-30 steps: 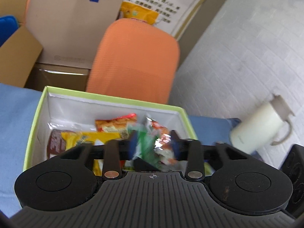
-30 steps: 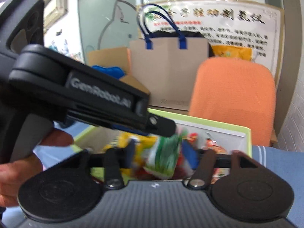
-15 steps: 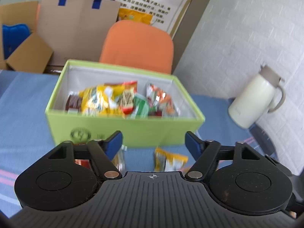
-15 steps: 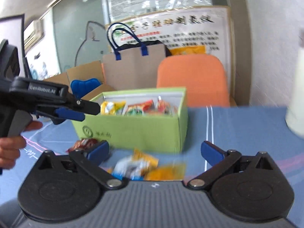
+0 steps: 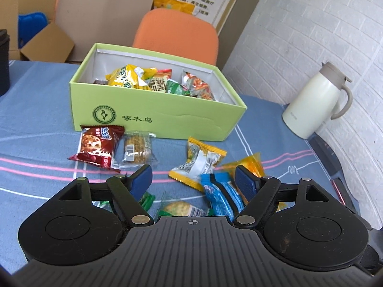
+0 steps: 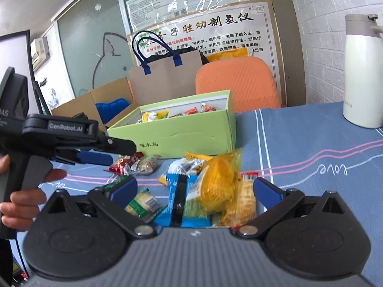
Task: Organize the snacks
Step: 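Move the left gripper to the orange-wrapped bar and grasp it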
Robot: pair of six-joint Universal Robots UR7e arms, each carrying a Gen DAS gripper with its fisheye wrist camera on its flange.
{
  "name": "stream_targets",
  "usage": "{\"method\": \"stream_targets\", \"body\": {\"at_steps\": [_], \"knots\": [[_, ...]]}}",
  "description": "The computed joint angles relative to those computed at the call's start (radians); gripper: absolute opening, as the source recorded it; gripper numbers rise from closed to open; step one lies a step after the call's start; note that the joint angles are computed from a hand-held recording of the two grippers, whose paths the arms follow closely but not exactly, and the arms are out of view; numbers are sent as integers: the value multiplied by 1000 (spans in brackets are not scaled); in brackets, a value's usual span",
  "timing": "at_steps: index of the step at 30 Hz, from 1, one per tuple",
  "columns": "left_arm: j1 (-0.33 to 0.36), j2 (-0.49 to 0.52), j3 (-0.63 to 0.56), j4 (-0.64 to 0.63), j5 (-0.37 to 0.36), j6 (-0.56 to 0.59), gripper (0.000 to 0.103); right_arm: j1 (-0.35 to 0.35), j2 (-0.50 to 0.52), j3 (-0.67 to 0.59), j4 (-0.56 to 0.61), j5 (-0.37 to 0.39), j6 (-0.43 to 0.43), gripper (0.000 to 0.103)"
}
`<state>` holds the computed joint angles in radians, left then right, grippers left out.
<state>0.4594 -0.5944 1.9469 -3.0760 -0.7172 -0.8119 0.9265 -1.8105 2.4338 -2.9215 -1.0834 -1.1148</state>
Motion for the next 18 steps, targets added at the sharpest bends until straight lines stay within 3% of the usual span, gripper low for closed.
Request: {"method": "stream_targets", "body": {"at_steps": [8, 14, 18], "knots": [[-7, 3, -3, 20, -5, -5, 66, -25, -7, 17, -5, -10, -23, 102], [44, 37, -36, -93, -181, 59, 64, -7, 28, -2, -16, -46, -22, 102], [82, 85, -123, -85, -278, 124, 64, 20, 77, -30, -42, -62, -29, 102]]}}
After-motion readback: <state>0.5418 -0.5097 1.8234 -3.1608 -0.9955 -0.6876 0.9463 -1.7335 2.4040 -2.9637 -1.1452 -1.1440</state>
